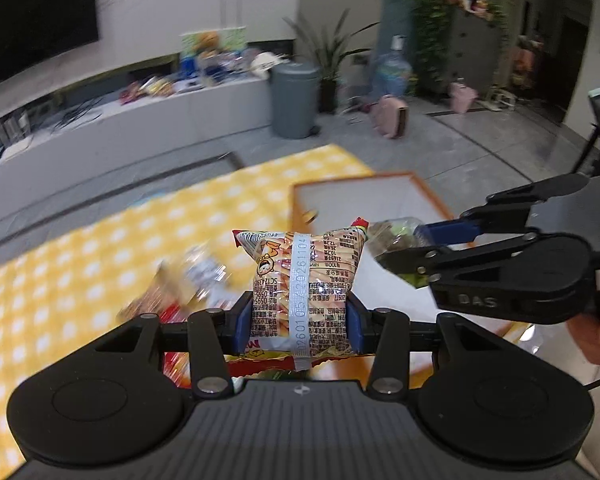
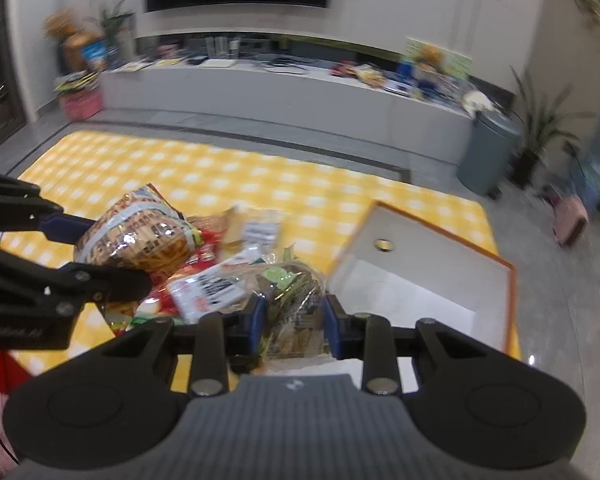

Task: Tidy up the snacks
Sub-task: 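Carry both bags into the orange box and open both grippers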

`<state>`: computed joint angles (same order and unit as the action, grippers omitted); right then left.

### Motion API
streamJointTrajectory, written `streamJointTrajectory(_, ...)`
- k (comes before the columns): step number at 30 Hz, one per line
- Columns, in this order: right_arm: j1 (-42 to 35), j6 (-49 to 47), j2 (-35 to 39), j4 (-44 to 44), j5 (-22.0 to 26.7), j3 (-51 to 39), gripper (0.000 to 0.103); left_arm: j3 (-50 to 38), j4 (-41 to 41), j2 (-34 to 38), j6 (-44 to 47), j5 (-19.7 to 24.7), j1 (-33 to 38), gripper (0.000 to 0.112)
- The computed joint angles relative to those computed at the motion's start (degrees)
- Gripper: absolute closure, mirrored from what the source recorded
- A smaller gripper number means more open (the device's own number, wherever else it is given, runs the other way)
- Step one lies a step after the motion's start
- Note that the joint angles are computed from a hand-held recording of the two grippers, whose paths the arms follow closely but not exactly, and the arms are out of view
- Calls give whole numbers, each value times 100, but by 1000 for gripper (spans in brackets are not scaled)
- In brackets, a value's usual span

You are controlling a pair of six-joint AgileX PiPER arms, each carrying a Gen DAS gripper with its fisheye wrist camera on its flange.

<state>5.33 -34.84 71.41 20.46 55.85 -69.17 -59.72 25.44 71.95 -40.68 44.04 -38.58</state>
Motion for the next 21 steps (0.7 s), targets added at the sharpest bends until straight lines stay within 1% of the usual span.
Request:
streamJointTrajectory(2, -344, -58, 293, 61, 118, -307, 74, -382, -45, 462, 170, -181, 53, 61)
streamJointTrajectory(5, -884, -133, 857, 328, 424, -847, 74, -942, 222, 1155, 187, -384, 23, 61)
streamJointTrajectory(8, -1166, -193, 1309, 385, 463, -1204, 74, -1564, -400, 1842, 744, -585, 258, 61)
streamJointTrajectory(10, -1282, -132, 1655, 372, 510, -1485, 74, -2041, -1083, 2361, 1303, -631, 466, 62)
streamJointTrajectory(12, -1353, -106, 1956, 359, 520, -1718, 74, -2460, -1544, 2789, 1722, -573, 608, 61)
streamJointTrajectory(17, -1185, -135, 2694, -94, 205, -2197, 74, -3264, -1932, 3692, 2282, -376, 846, 62)
streamJointTrajectory(21, -1232, -185, 3371, -70, 348, -2776, 74, -3623, -1643, 4136, 2296, -250, 855, 62)
